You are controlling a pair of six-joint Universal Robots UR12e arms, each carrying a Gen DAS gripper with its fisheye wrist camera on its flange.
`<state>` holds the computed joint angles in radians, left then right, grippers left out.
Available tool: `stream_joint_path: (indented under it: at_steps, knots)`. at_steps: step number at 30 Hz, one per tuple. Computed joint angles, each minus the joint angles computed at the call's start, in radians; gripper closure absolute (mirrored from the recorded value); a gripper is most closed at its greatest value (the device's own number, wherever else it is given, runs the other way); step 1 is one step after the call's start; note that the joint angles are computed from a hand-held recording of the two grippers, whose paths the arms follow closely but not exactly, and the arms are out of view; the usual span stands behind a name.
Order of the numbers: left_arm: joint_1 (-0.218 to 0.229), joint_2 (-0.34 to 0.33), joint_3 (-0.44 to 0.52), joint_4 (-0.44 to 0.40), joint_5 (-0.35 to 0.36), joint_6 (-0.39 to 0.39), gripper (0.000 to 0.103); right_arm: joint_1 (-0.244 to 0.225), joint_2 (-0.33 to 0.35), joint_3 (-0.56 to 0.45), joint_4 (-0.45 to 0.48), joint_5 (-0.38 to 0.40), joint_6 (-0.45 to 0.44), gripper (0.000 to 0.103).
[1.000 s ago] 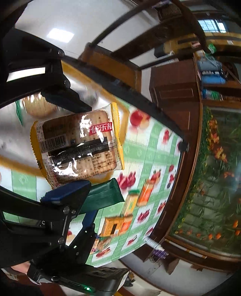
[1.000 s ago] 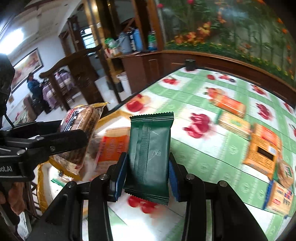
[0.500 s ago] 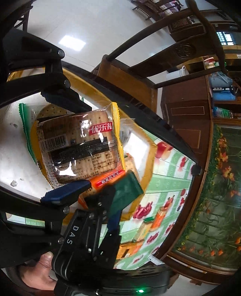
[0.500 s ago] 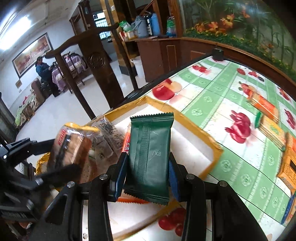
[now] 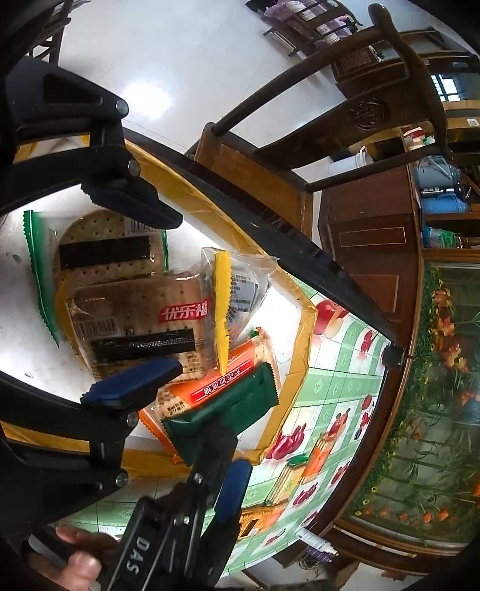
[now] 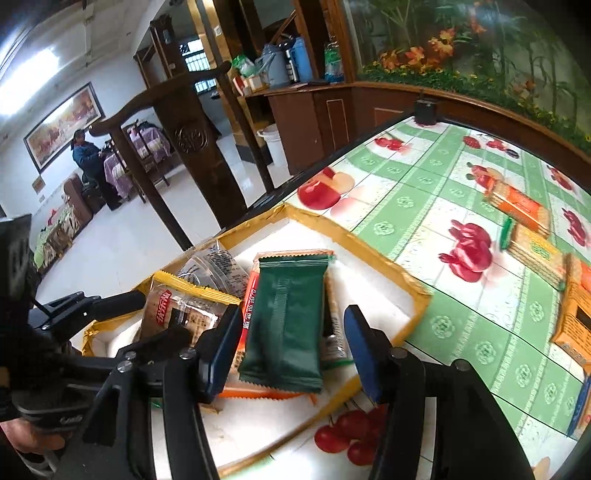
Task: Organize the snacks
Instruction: 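Carry both held packs into the white box and open both tools, then withdraw both tools from the box back over the table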
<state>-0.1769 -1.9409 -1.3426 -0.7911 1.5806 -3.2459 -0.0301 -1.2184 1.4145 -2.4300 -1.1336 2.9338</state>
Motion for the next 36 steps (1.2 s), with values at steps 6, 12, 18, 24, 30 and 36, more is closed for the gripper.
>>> stream_joint_path:
  at_steps: [6,12,18,24,30,36]
  knots:
    - [-0.027,0.005,-0.008,0.068,0.084,0.032,0.019,-0.016,-0.019,0.025,-0.016,0.008,0.011,0.044]
    - [-0.052,0.002,0.001,0.111,0.119,0.051,0.015,-0.032,-0.036,0.046,-0.041,0.003,0.027,0.04]
    - [-0.072,-0.007,0.023,0.099,0.085,0.058,0.015,-0.061,-0.062,0.084,-0.065,-0.011,0.051,0.04]
    - [-0.095,-0.026,0.055,0.077,0.03,0.05,0.015,-0.101,-0.093,0.133,-0.086,-0.038,0.091,0.039]
    - [-0.124,-0.054,0.099,0.05,-0.003,0.067,0.015,-0.144,-0.124,0.175,-0.101,-0.066,0.13,0.039]
    - [-0.145,-0.093,0.169,0.002,-0.034,0.069,0.015,-0.186,-0.149,0.212,-0.12,-0.087,0.173,0.039]
